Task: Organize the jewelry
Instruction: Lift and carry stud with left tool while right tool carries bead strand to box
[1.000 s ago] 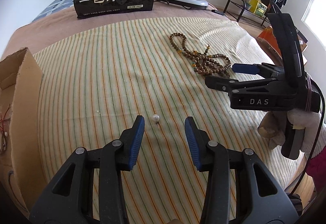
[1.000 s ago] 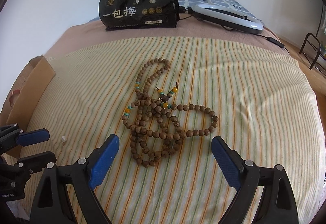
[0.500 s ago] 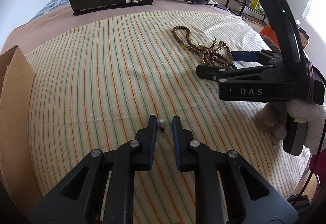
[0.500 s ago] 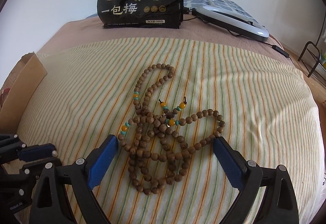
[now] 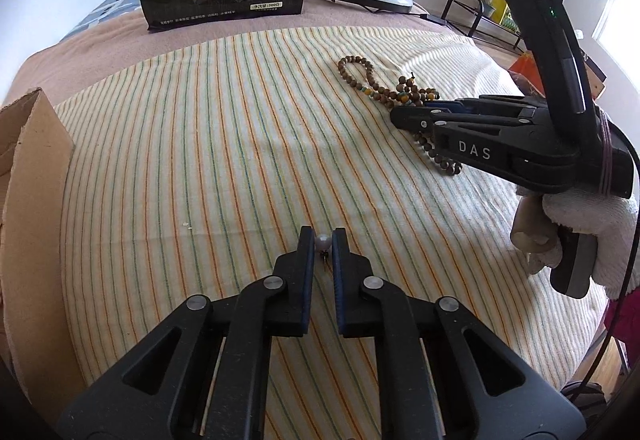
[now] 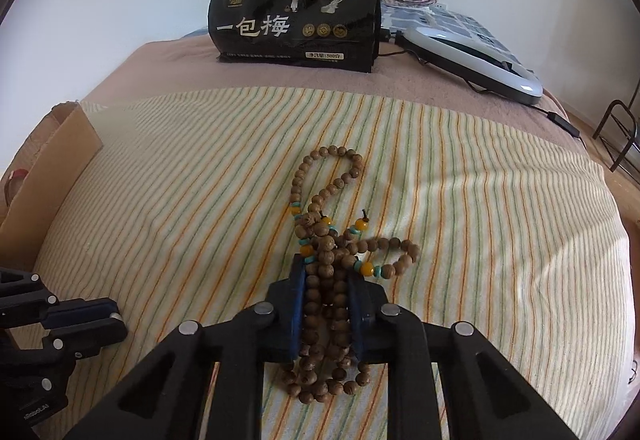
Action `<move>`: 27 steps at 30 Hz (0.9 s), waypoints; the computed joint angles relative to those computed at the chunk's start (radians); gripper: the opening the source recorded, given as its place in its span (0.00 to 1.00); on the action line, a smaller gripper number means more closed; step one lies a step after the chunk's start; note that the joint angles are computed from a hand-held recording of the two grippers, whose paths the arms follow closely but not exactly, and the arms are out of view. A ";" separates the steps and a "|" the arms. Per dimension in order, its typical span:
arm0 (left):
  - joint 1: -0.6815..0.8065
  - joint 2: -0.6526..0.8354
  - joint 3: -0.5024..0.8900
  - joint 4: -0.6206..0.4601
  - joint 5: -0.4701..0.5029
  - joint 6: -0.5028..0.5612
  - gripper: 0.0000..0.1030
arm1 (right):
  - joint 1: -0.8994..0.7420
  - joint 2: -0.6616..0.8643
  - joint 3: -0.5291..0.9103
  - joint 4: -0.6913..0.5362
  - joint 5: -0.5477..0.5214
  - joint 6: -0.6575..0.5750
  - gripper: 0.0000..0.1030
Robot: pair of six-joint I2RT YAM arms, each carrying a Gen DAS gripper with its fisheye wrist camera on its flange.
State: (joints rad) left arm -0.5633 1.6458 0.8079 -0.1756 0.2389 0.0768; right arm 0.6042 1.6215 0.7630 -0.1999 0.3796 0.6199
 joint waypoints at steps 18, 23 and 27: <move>0.029 -0.216 -0.022 -0.116 0.033 -0.005 0.07 | 0.123 -0.270 -0.030 -0.203 0.110 0.121 0.10; 0.047 -0.299 -0.024 -0.168 0.043 0.002 0.07 | 0.189 -0.343 0.008 -0.316 0.179 0.164 0.10; 0.062 -0.364 -0.022 -0.213 0.050 0.012 0.07 | 0.249 -0.388 0.057 -0.414 0.239 0.199 0.10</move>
State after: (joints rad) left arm -0.5013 1.2819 0.7857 -0.3881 0.2889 0.0886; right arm 0.8533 1.2335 0.8202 -0.6135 0.6188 0.8185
